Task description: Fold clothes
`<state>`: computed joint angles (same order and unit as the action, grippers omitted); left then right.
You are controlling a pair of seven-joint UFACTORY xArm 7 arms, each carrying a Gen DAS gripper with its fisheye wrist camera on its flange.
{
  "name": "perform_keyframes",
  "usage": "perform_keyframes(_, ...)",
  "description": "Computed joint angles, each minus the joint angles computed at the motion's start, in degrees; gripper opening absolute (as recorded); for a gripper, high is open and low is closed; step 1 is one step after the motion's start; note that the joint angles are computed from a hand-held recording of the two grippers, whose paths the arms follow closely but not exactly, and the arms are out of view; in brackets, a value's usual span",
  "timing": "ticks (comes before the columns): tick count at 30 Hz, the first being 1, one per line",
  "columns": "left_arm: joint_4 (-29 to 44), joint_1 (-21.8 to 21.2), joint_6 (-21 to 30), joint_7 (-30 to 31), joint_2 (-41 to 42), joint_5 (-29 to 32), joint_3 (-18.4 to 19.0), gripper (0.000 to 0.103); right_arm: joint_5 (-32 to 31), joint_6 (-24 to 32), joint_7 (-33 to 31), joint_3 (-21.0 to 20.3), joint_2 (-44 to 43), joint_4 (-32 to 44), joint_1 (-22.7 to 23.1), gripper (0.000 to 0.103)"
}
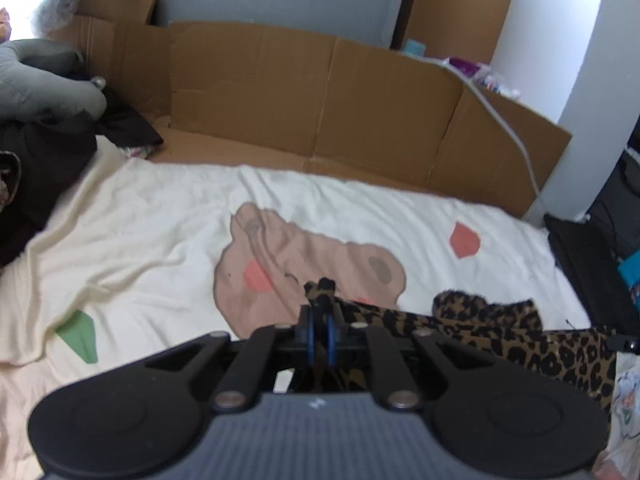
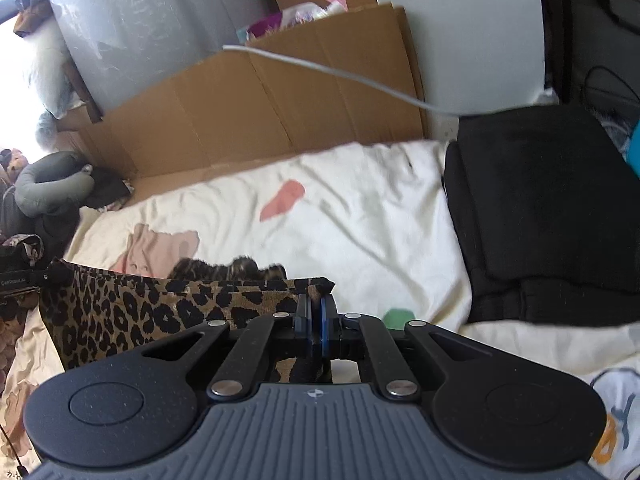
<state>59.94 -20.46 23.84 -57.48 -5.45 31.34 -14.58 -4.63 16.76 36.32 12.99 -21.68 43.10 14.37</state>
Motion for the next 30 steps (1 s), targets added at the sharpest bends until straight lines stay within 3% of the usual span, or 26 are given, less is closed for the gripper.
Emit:
perform_keyframes(5,2.39,0.22,0.34,-2.56,0.90,3.20,-0.35,0.007,-1.33,-0.06,2.88,0.87,1.03,1.13,-1.97,0.002)
perform_keyframes(13,8.27,-1.52,0.27,-0.66,6.67,3.92,1.99,0.007,-1.93,1.33,3.10,-0.43,5.26,4.61,-1.97,0.002)
perform_keyframes(22,15.60,-4.31,2.50,8.75,14.90,-3.80,5.32,0.007,-1.01,3.70,3.74,-2.42,10.80,7.32,-1.42,0.002)
perform_keyframes(28,19.76,-6.16,3.89,11.47,19.61,-6.31,7.54,0.007,-4.73,6.52,7.97,-3.10,13.92,9.07,-2.69,0.000)
perform_keyframes(30,21.46,-6.67,4.83,12.33,21.30,-6.74,8.16,0.007,-2.52,5.25,7.47,-4.17,13.65,8.16,-2.30,0.000)
